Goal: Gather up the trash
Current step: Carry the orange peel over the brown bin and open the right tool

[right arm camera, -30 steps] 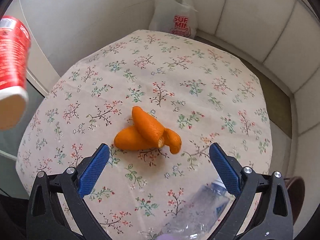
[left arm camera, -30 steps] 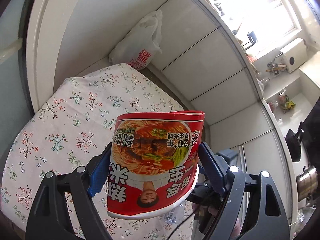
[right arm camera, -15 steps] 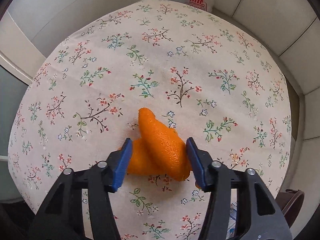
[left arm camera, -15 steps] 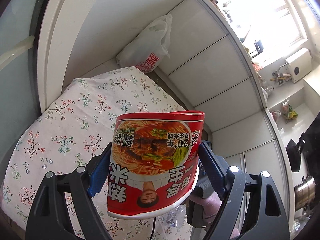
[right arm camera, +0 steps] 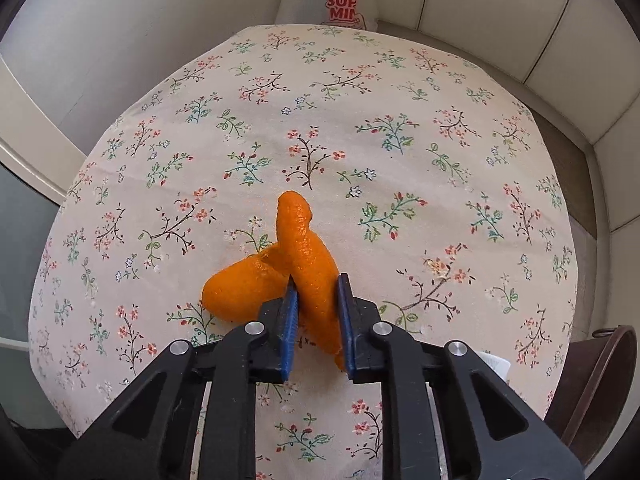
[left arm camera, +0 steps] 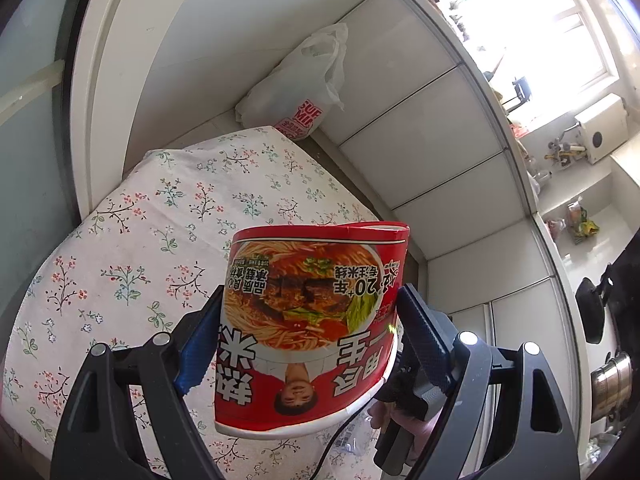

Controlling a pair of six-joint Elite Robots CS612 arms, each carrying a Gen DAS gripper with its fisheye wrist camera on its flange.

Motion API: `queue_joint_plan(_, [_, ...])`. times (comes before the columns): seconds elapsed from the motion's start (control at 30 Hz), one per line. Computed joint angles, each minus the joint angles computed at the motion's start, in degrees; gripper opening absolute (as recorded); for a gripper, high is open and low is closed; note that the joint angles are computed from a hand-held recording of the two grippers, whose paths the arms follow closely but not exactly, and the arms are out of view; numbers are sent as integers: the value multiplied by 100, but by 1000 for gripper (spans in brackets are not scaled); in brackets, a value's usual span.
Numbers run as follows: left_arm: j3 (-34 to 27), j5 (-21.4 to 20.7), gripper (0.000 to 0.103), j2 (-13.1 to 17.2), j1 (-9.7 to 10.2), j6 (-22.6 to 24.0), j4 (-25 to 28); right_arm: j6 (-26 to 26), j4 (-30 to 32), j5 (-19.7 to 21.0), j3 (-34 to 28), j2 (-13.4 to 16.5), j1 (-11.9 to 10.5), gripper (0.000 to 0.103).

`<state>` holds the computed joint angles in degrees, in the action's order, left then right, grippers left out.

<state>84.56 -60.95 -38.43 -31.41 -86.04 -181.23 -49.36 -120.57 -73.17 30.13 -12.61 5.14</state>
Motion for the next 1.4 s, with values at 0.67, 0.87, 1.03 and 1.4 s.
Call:
queue_joint_plan(0.67, [-585,-250,81,315,-20,409,369,1819,-2192,1319,1680,-1034,-936,10])
queue_joint_plan(0.87, [-954,-416,81,500,-39,599,667,2931,-3095,1072,1534,-968,-1255,10])
queue_joint_plan(1.03, [-1281,-621,81,689,-64,691,853,3711,-3184,427,946,-598,-1392,19])
queue_joint_plan(1.4, [-2803,-1107,81,1505,-198,1467,674,4865,-4231,-935,866,-559,-1545,96])
